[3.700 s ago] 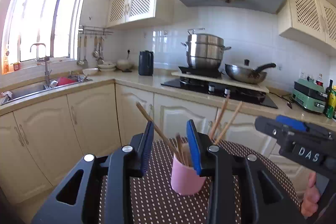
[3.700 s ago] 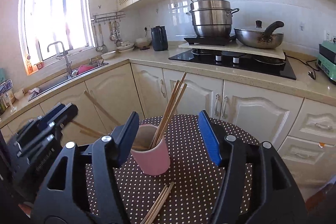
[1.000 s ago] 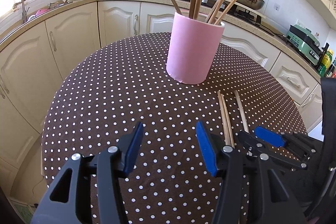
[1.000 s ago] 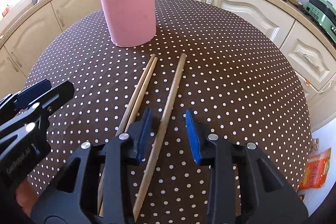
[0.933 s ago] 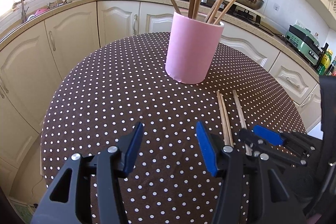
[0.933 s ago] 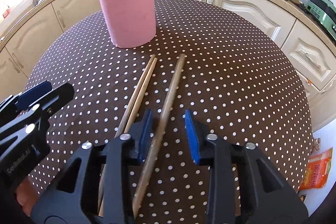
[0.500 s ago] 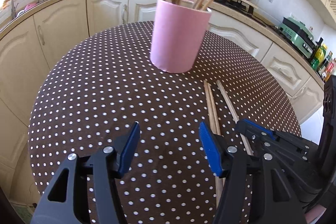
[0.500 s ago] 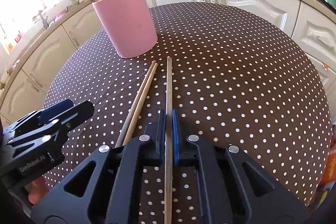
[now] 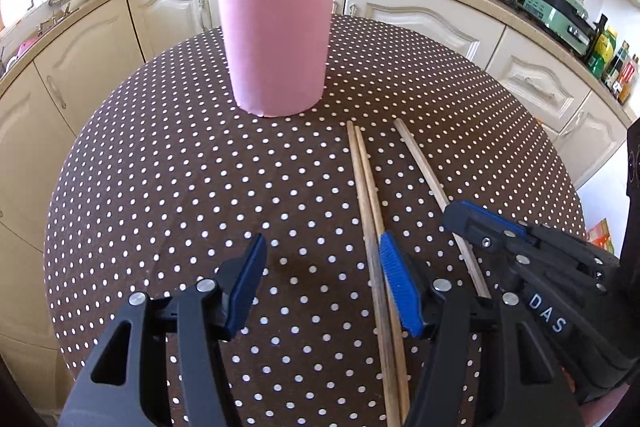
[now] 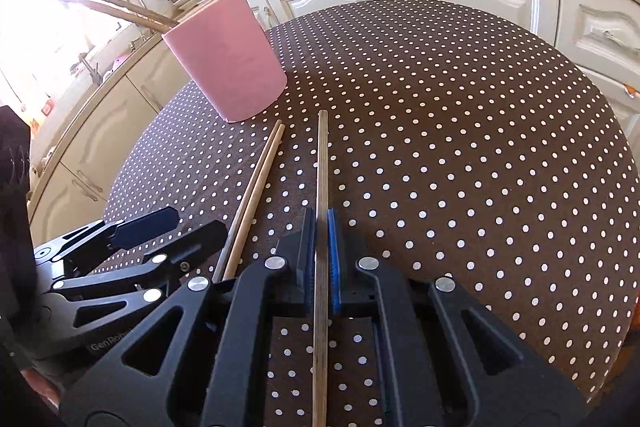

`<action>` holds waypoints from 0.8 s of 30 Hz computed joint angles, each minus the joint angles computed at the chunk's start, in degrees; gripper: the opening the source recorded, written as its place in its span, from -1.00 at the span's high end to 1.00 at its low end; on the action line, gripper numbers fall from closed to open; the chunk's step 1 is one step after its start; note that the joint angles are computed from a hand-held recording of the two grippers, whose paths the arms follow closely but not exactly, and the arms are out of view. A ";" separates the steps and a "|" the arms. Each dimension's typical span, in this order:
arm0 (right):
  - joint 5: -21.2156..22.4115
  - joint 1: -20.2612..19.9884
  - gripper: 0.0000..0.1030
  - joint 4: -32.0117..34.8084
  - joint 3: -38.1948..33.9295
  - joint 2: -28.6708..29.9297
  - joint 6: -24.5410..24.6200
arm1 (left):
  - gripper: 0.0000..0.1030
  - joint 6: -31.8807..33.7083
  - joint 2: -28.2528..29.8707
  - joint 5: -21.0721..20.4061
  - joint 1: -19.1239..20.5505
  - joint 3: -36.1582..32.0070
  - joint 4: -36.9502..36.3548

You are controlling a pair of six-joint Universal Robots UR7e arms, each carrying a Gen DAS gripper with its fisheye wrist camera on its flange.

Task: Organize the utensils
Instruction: 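Close the right gripper on a chopstick while the left gripper closes on another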

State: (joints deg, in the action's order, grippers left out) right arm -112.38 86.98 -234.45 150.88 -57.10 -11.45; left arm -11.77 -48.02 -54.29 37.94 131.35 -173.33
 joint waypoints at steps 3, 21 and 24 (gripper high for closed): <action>0.31 -0.14 0.86 0.00 0.18 -0.21 0.41 | -0.19 -2.10 1.62 2.45 -0.96 -1.35 2.35; 1.38 -0.50 0.86 1.32 1.20 -1.96 2.94 | -0.21 -9.39 7.91 5.76 -1.25 -13.45 18.33; 1.46 -0.50 0.87 1.76 1.18 -2.20 2.89 | -0.10 -8.67 9.02 5.18 -0.96 -14.79 17.74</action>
